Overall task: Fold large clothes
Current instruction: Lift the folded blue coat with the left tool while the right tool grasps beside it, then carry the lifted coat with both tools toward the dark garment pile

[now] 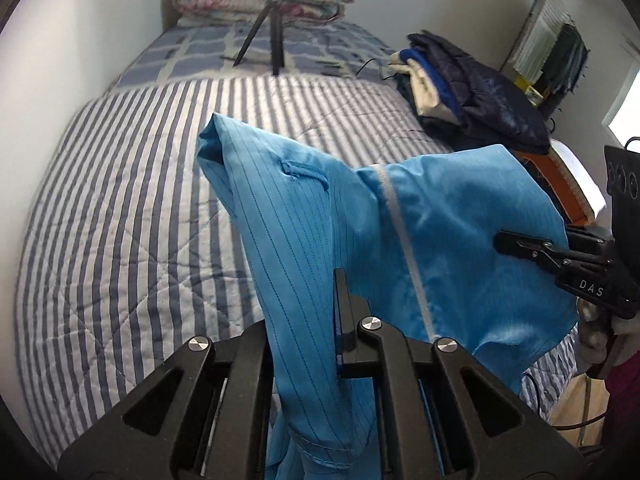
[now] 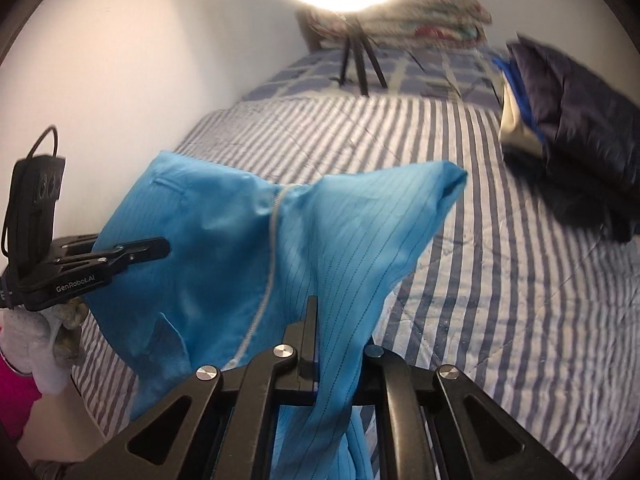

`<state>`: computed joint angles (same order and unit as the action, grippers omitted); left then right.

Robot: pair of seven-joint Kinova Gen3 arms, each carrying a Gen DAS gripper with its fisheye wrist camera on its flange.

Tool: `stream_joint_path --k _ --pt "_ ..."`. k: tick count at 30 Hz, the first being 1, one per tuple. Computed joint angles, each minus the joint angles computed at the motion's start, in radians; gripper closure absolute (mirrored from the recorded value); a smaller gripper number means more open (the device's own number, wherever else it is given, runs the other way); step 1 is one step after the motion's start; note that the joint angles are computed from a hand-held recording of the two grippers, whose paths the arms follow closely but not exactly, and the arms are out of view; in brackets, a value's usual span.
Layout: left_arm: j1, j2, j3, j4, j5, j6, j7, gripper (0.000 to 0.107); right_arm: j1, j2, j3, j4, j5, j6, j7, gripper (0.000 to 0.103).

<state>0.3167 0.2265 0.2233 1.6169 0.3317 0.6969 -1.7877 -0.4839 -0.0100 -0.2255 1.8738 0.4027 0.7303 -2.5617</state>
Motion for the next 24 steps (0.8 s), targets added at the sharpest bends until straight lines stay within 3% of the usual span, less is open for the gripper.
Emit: stream_joint_path --k 5,12,24 --pt "0.023 -0.057 0.020 0.014 0.014 -0.026 -0.023 0.102 -0.036 -0.053 -0.060 -0.030 0.098 0.105 -0.084 0.100" --pt "0.059 -0.079 0.027 -0.028 0.028 -0.007 -0.015 0.102 -0.053 -0.104 -0.112 -0.081 0.149 0.241 -0.095 0.100" --pt "0.167 0.037 0.049 -0.313 -0.040 0.068 0.071 0.102 0.066 -0.239 -0.125 -0.137 0.143 0.368 0.028 0.100"
